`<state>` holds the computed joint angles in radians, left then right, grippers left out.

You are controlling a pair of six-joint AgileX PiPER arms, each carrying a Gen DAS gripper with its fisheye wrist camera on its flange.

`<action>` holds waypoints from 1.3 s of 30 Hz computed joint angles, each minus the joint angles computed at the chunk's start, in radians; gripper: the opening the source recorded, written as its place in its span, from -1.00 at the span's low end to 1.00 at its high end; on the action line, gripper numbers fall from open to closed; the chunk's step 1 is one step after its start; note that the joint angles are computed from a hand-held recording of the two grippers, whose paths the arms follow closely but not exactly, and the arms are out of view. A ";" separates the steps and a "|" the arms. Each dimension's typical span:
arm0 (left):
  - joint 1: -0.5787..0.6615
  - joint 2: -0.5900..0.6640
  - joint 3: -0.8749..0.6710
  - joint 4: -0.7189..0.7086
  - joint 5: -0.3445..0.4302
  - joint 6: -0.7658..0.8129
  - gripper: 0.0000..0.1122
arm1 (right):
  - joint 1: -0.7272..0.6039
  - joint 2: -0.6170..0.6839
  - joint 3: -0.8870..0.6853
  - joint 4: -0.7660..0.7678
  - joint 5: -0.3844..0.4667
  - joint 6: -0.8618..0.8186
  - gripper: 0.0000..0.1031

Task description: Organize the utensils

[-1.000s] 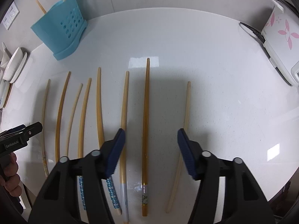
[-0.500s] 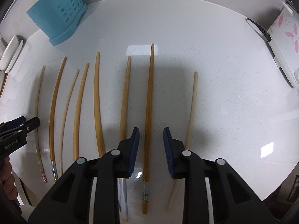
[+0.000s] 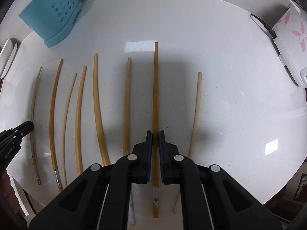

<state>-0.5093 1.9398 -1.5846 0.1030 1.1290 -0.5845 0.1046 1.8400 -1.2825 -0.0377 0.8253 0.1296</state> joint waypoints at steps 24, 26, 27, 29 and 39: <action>-0.023 -0.166 0.089 0.015 -0.103 -0.003 -0.89 | 0.017 -0.162 0.078 -0.005 -0.090 0.041 -0.88; -0.040 -0.202 0.117 0.041 -0.120 -0.022 -0.89 | 0.022 -0.185 0.087 -0.002 -0.105 0.047 -0.88; -0.047 -0.217 0.124 0.056 -0.134 -0.032 -0.89 | 0.027 -0.193 0.088 -0.005 -0.108 0.052 -0.88; -0.051 -0.228 0.110 0.075 -0.122 -0.034 -0.89 | 0.035 -0.206 0.090 -0.012 -0.116 0.062 -0.88; -0.022 -0.262 0.064 0.078 -0.112 0.000 -0.89 | 0.043 -0.262 0.087 0.004 -0.168 0.040 -0.88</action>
<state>-0.5314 1.6780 -1.5211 0.1806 1.0165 -0.5848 0.1473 1.5779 -1.1956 -0.0341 0.6578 0.1694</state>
